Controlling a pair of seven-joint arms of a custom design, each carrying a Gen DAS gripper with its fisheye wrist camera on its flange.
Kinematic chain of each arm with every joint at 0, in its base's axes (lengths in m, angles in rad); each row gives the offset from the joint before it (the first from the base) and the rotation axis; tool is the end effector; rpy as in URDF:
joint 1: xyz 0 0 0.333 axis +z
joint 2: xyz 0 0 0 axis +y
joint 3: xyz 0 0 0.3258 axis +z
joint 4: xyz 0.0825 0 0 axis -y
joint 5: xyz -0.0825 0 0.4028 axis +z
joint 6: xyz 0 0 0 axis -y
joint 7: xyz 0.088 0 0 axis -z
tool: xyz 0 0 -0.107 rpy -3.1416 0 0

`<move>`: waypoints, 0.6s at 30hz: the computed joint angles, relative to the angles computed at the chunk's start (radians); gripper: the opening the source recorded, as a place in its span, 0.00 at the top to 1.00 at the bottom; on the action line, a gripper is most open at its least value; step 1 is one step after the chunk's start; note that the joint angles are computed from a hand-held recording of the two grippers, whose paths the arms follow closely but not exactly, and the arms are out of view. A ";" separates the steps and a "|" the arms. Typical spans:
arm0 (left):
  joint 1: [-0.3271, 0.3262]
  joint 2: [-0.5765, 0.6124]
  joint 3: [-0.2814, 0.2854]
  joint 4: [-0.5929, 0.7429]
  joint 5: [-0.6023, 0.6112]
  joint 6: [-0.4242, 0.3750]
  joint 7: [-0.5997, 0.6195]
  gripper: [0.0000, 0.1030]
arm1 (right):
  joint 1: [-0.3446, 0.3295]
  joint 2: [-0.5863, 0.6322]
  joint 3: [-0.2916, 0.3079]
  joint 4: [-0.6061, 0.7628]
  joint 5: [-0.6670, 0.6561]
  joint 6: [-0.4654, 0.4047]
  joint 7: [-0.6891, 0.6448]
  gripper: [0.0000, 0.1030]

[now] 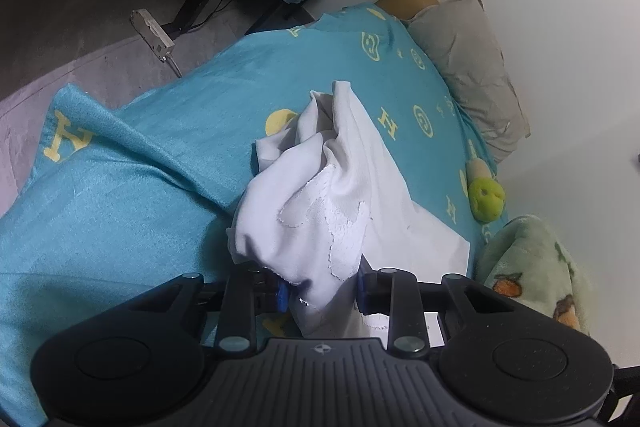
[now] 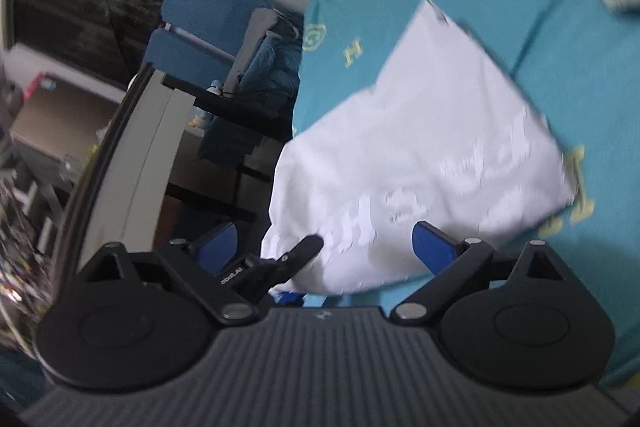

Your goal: Fold clothes

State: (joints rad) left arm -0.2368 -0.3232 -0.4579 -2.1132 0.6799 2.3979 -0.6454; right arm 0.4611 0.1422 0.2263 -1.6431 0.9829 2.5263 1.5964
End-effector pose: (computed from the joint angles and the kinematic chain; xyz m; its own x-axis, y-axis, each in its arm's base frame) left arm 0.3917 -0.3563 0.6067 0.5727 -0.4544 0.6823 -0.2559 -0.8898 -0.3778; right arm 0.5330 0.4131 0.6168 0.1752 -0.5163 -0.8383 -0.9515 0.1299 -0.2789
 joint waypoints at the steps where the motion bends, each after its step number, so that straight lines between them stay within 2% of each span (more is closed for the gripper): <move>1: 0.000 -0.003 0.001 -0.004 0.001 0.004 -0.004 0.69 | -0.007 0.004 0.003 -0.005 0.046 -0.020 0.015 0.06; 3: 0.002 -0.010 0.002 -0.012 0.001 0.013 -0.012 0.69 | -0.019 0.014 0.007 -0.016 0.137 -0.061 0.047 0.06; 5: 0.008 -0.018 0.001 -0.023 0.004 0.030 -0.035 0.70 | -0.018 0.025 0.007 -0.031 0.175 -0.066 0.108 0.06; 8: 0.021 -0.032 -0.003 -0.044 0.008 0.060 -0.076 0.70 | -0.009 0.040 0.004 -0.050 0.161 -0.038 0.195 0.06; 10: 0.028 -0.040 -0.004 -0.056 0.002 0.078 -0.094 0.69 | 0.001 0.041 0.002 -0.064 0.128 0.017 0.235 0.09; 12: 0.033 -0.046 -0.004 -0.068 -0.008 0.093 -0.104 0.69 | 0.006 0.041 0.002 -0.074 0.093 0.065 0.273 0.24; 14: 0.036 -0.052 -0.002 -0.083 -0.026 0.110 -0.116 0.60 | 0.017 0.034 -0.006 -0.087 0.012 0.122 0.329 0.27; 16: 0.042 -0.059 0.000 -0.103 -0.048 0.135 -0.136 0.54 | 0.017 0.029 -0.006 -0.102 -0.016 0.177 0.375 0.28; 18: 0.048 -0.064 0.002 -0.122 -0.069 0.164 -0.152 0.45 | 0.023 0.027 -0.012 -0.115 -0.083 0.225 0.435 0.35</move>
State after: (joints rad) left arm -0.1887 -0.3877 -0.4561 -2.2353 0.6105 2.5622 -0.7971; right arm 0.4841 0.1689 0.2141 -1.7579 0.9004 2.7516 2.0310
